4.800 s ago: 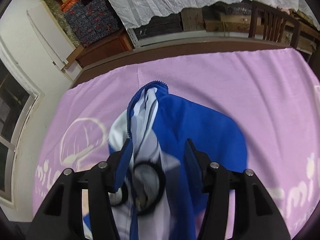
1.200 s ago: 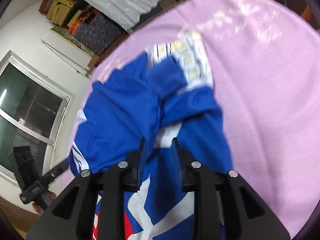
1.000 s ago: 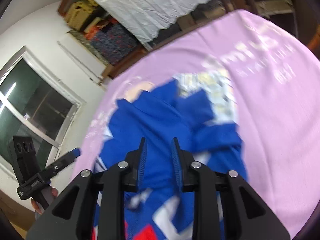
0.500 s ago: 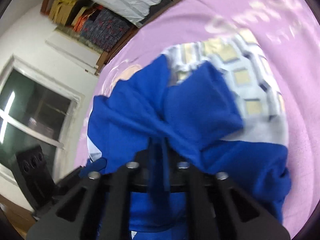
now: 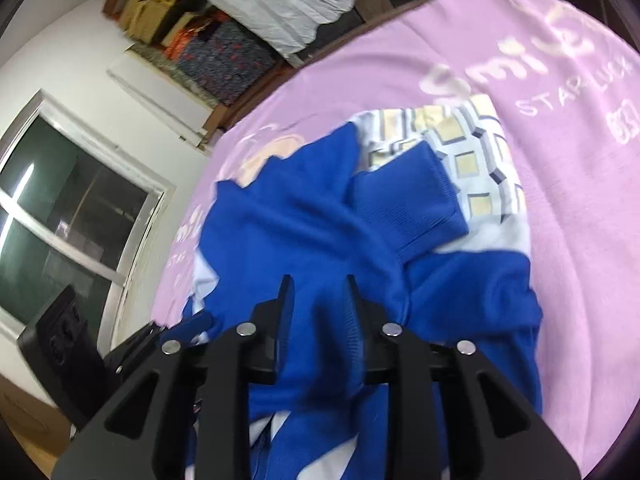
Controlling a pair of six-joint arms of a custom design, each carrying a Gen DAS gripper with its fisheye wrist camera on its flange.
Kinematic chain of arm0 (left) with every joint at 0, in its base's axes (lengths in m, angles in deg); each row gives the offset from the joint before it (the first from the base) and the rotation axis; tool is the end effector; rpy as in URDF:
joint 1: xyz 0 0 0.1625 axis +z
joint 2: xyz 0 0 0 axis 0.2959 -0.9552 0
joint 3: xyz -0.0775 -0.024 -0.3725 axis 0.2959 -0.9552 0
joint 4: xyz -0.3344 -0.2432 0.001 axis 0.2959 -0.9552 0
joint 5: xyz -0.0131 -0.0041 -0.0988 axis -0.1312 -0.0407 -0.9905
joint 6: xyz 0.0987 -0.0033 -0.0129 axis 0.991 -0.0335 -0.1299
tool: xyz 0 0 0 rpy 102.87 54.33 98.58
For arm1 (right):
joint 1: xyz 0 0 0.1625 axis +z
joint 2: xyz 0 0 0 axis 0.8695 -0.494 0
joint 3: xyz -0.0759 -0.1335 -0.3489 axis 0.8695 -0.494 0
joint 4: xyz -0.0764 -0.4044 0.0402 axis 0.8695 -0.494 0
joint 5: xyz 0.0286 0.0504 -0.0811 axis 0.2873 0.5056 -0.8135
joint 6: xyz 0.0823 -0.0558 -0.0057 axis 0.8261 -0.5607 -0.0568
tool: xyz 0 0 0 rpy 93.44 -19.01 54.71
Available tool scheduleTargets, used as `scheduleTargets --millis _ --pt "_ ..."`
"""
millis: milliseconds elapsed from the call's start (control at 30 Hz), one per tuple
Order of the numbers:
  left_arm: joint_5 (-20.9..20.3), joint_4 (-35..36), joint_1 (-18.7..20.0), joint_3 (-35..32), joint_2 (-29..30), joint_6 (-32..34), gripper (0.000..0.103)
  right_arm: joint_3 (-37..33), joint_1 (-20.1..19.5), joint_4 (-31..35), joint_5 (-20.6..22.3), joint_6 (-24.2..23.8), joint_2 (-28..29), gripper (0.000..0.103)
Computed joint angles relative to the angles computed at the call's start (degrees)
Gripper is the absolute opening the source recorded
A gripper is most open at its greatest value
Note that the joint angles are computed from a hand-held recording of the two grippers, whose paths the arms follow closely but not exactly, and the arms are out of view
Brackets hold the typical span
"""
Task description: Fold large clothes
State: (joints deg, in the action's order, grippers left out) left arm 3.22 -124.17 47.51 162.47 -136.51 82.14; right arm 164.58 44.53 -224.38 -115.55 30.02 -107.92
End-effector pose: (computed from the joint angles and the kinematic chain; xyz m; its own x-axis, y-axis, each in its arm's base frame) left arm -0.1320 -0.6800 0.2572 -0.5628 0.6916 -0.4528 0.7934 0.6057 -0.0611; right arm 0.2683 -0.6209 0.1104 -0.9850 0.1485 0.0876 0.0424 0.7010 -0.7119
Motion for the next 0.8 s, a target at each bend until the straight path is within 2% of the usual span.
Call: scheduleTargets --millis 100,200,233,400,467,567,633,800 --pt "0.6 1.8 0.5 -0.4 0.4 -0.7 0.083 1.0 0.7 0.6 -0.4 0.2 0.2 0.026" --pt "2.9 -0.7 -0.1 1.2 0.6 1.4 0.089 1.6 0.0 2.4 0.0 1.6 0.7 0.026" --pt "4.1 -2.2 -0.5 2.1 0.6 2.5 0.09 2.3 -0.7 0.8 1.1 1.7 1.0 0.022" --pt "3.3 -0.5 0.0 0.6 0.9 1.3 0.09 5.0 -3.7 -2.2 8.4 4.8 -0.7 0.021" --pt "2.6 -0.2 0.2 0.4 0.0 -0.1 0.09 5.8 -3.3 -2.8 7.3 5.6 -1.4 0.022" --pt "-0.7 -0.8 1.0 1.8 -3.9 -1.0 0.09 9.5 -2.6 -6.8 6.1 5.1 -3.8 0.032" --pt "-1.0 -2.5 1.6 2.6 -6.2 -1.7 0.09 13.5 -1.9 -11.2 4.6 4.8 -6.2 0.039" --pt "-2.7 -1.0 4.6 1.3 -9.7 -5.4 0.09 22.5 -1.3 -17.9 0.9 5.3 -12.0 0.044"
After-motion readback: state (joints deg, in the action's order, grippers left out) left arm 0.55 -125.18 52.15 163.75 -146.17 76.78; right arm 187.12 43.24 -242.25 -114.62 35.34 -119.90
